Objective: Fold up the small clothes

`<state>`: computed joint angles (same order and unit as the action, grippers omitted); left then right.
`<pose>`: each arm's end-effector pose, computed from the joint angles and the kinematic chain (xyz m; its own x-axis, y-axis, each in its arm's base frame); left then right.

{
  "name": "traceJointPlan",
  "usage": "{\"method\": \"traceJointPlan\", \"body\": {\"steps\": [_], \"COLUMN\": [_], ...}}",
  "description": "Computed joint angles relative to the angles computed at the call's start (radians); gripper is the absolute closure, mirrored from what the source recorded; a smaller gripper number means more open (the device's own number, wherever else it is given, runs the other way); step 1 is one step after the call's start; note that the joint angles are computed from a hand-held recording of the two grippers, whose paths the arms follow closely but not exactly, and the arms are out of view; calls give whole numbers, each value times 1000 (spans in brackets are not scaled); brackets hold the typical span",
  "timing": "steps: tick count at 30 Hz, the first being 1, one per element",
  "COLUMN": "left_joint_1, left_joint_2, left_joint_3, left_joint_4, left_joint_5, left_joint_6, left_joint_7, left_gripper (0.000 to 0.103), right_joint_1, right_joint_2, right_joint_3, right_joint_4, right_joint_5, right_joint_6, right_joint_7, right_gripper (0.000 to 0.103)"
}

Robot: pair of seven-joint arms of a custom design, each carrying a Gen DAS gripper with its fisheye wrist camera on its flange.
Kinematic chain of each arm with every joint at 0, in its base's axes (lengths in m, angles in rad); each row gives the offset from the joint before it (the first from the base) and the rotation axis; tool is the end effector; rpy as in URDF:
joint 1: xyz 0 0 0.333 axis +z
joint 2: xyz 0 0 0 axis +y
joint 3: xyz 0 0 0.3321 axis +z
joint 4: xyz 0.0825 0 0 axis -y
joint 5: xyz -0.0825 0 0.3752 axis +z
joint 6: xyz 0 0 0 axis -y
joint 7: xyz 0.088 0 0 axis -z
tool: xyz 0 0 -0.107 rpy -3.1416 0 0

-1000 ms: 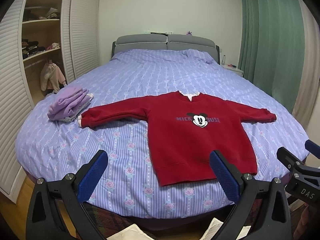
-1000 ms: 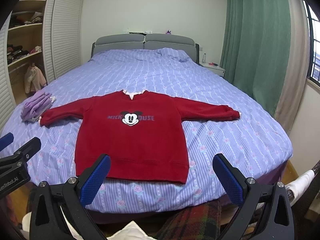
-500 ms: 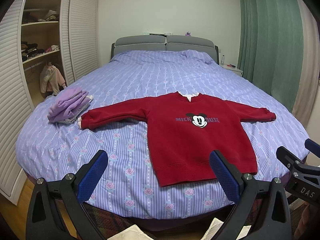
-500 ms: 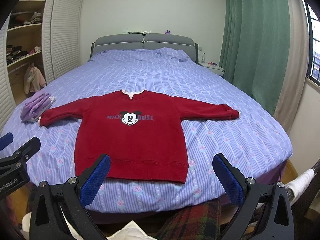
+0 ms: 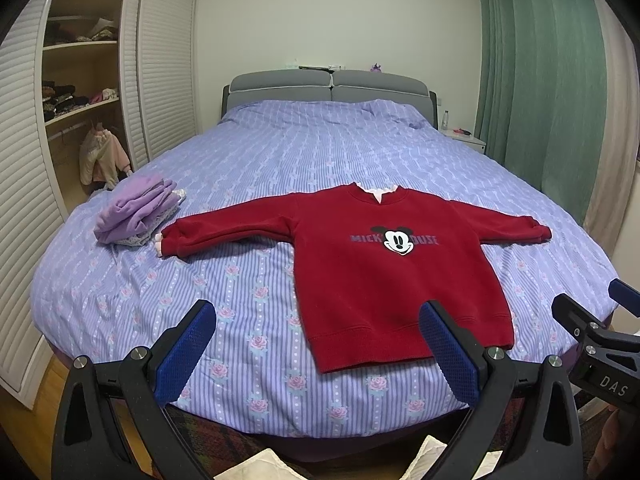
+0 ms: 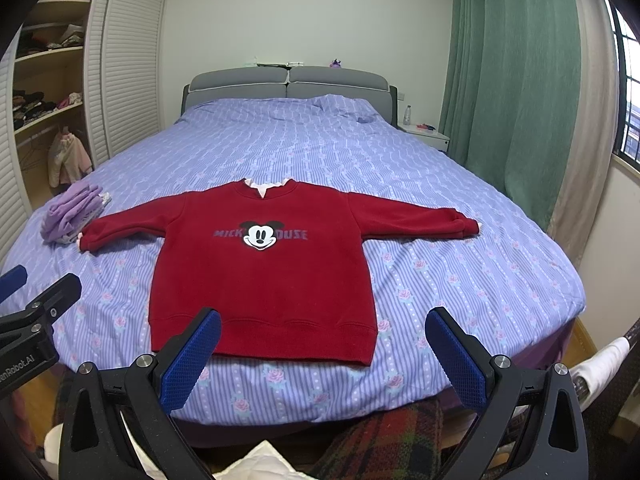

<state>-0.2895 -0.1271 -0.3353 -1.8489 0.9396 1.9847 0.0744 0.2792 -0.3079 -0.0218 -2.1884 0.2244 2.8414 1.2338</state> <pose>0.4623 -0.2852 0.6410 0.5403 -0.8413 0.0154 -0.4690 -0.3163 -0.8246 0.4852 0.1140 0.6482 0.3721 -0.9264 0.0569 -0.5080 -0.2546 -0.8229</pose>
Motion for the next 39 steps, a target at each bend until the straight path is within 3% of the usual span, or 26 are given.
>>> {"method": "traceJointPlan", "body": {"steps": [16, 23, 28, 34, 36, 39], "left_joint_1": [5, 21, 49, 121, 150, 202], "left_joint_2": [-1, 10, -14, -52, -67, -90], "left_joint_3": [4, 28, 44, 70, 86, 128], "left_joint_4": [-10, -16, -61, -136, -161, -199], "left_joint_5": [-12, -87, -86, -8, 16, 23], "left_joint_6": [7, 25, 24, -23, -16, 62], "left_joint_7": [-14, 25, -34, -46, -34, 18], "left_gripper": [0, 0, 0, 0, 0, 0], "right_joint_1": [4, 3, -5, 35, 51, 79], "right_joint_2": [9, 55, 134, 282, 341, 430], "right_joint_3": [-2, 11, 46, 95, 117, 141], "right_joint_4": [-1, 31, 90, 223, 284, 387], "right_joint_5": [12, 13, -26, -52, -57, -115], "right_joint_6": [-17, -36, -36, -24, -15, -18], "right_joint_7": [-12, -13, 22, -15, -34, -16], "right_gripper": [0, 0, 0, 0, 0, 0]}}
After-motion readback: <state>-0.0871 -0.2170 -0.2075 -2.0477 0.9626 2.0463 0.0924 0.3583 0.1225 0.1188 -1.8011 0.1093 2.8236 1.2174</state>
